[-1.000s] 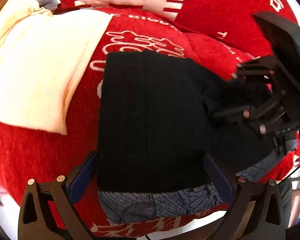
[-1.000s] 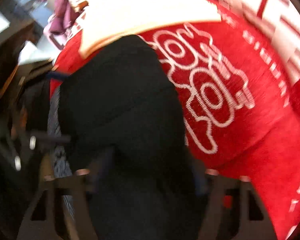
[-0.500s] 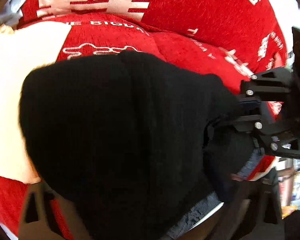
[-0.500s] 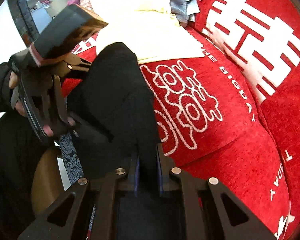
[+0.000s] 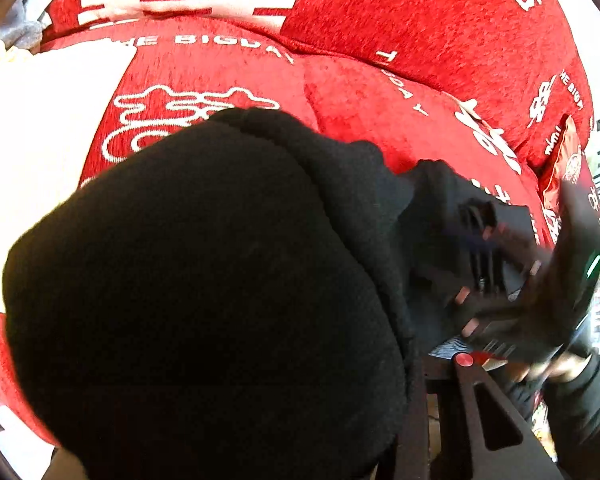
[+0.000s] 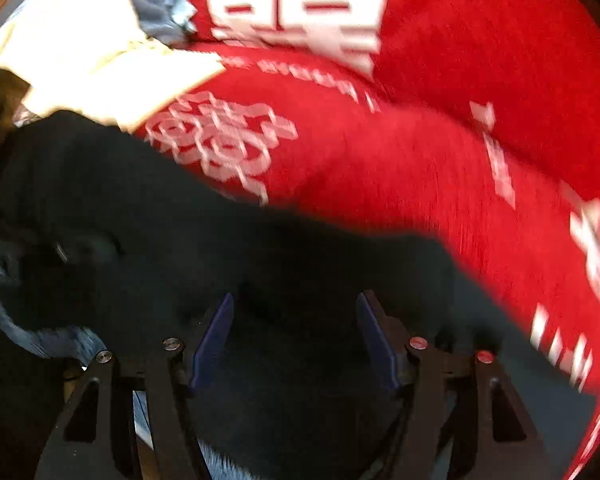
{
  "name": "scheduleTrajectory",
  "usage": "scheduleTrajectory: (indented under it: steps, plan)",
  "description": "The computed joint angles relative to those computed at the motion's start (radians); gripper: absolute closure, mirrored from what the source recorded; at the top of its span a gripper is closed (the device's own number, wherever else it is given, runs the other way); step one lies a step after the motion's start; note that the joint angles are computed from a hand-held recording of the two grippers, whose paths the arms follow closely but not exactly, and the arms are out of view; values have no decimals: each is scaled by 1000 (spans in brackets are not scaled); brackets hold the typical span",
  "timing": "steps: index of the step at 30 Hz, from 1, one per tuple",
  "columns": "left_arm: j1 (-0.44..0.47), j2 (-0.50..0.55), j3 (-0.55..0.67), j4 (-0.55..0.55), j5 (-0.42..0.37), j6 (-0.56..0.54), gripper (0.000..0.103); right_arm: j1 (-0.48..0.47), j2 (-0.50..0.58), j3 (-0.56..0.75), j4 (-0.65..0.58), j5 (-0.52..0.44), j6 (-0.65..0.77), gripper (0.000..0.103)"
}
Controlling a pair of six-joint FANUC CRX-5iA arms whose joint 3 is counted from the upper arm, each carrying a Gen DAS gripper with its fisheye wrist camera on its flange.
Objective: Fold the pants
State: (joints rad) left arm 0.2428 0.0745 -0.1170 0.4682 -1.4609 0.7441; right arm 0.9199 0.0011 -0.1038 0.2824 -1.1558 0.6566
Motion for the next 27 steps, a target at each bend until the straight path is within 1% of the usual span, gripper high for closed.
scheduleTrajectory:
  steps: [1, 2, 3, 5, 7, 9, 10, 12, 14, 16, 18, 20, 21, 23, 24, 25, 27]
  plan:
    - [2, -7, 3, -4, -9, 1, 63, 29, -18, -36, 15, 3, -59, 36]
    - [-8, -9, 9, -8, -8, 13, 63, 64, -38, -75, 62, 10, -115, 36]
    - [-15, -12, 17, -16, -11, 22, 63, 91, -53, -99, 91, 11, -144, 35]
    - [-30, -17, 39, -30, -20, 39, 64, 142, -74, -118, 99, 1, -167, 34]
    - [-49, -26, 58, -37, -26, 50, 64, 185, -100, -128, 107, -22, -159, 34]
    - [-64, -38, 71, -35, -30, 56, 64, 216, -150, -161, 154, -18, -204, 34]
    - [-74, -44, 78, -35, -32, 61, 64, 238, -202, -202, 224, -20, -279, 34]
    - [-99, -62, 97, -39, -42, 76, 64, 252, -266, -249, 297, -40, -385, 34]
    - [-127, -76, 112, -48, -49, 94, 64, 253, -337, -302, 352, -101, -509, 29]
    - [-157, -90, 122, -61, -53, 115, 64, 230, -383, -336, 340, -186, -586, 28]
    - [-196, -102, 135, -74, -57, 145, 64, 212, -411, -367, 308, -238, -629, 28]
    - [-226, -108, 144, -80, -61, 175, 64, 212, -430, -401, 274, -256, -660, 29]
    - [-243, -108, 150, -82, -63, 193, 64, 198, -431, -408, 239, -248, -652, 29]
    - [-282, -104, 163, -88, -67, 225, 64, 236, -414, -435, 280, -259, -670, 26]
    - [-298, -103, 167, -91, -68, 239, 64, 244, -399, -429, 286, -269, -653, 26]
    - [-315, -101, 172, -92, -73, 252, 64, 247, -387, -418, 286, -279, -637, 26]
    - [-359, -93, 187, -97, -76, 282, 64, 235, -393, -415, 286, -253, -627, 26]
